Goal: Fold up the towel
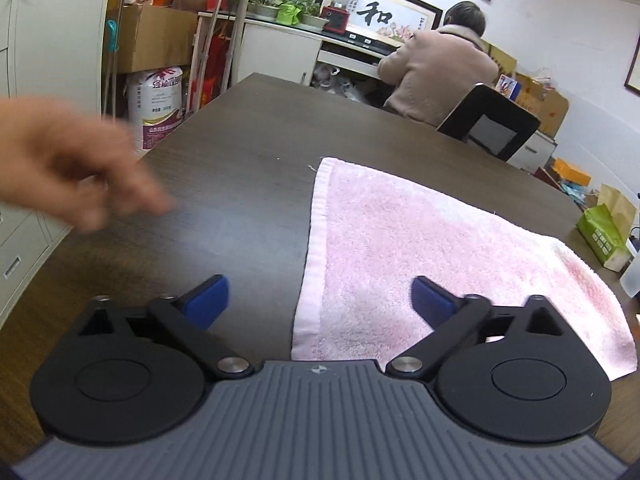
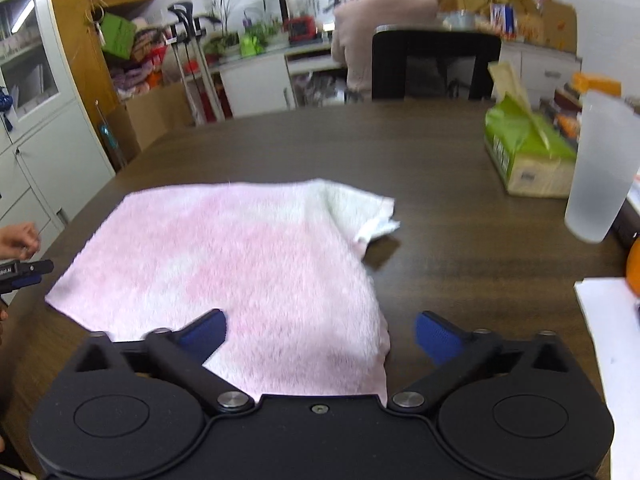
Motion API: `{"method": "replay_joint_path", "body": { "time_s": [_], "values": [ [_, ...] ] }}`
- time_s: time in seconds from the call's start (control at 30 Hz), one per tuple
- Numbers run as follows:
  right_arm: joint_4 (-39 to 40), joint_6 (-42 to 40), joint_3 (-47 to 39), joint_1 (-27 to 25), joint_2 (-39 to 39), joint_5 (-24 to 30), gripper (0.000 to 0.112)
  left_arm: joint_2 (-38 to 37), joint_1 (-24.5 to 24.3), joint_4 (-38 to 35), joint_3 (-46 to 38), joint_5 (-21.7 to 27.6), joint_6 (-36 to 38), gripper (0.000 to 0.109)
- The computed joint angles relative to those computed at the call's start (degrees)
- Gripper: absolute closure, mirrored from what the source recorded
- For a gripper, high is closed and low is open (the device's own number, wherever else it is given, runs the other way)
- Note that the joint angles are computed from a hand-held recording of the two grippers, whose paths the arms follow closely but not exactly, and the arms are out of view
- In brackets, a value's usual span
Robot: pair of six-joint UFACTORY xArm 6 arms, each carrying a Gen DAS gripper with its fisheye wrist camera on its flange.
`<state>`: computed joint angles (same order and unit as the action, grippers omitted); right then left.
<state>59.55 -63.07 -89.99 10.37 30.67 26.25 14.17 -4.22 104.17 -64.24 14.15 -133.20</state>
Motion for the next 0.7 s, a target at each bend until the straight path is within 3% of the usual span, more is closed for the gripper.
{"method": "replay_joint_path", "body": {
  "time_s": [0.1,0.23,0.47,0.7],
  "values": [
    [4.9,-3.8,0.7,1.3,-0.7,-2.5,0.010,0.5,-0.2,5.3,-0.3,-0.2,-4.3,0.006],
    [10.5,-8.5,1.4,2.4,-1.5,-3.4,0.010,1.4,-0.7,6.5,-1.6,-0.1,-4.3,0.006],
    [13.3,-9.9,1.1,3.4,-0.9,-4.4,0.010,2.6,-1.4,0.1,-2.2,-1.6,-1.6,0.006],
    [18.1,-13.2,2.4,1.9,-1.2,-5.5,0.010,3.9,-3.7,-0.9,-3.7,-2.1,-2.7,0.006]
  ]
}}
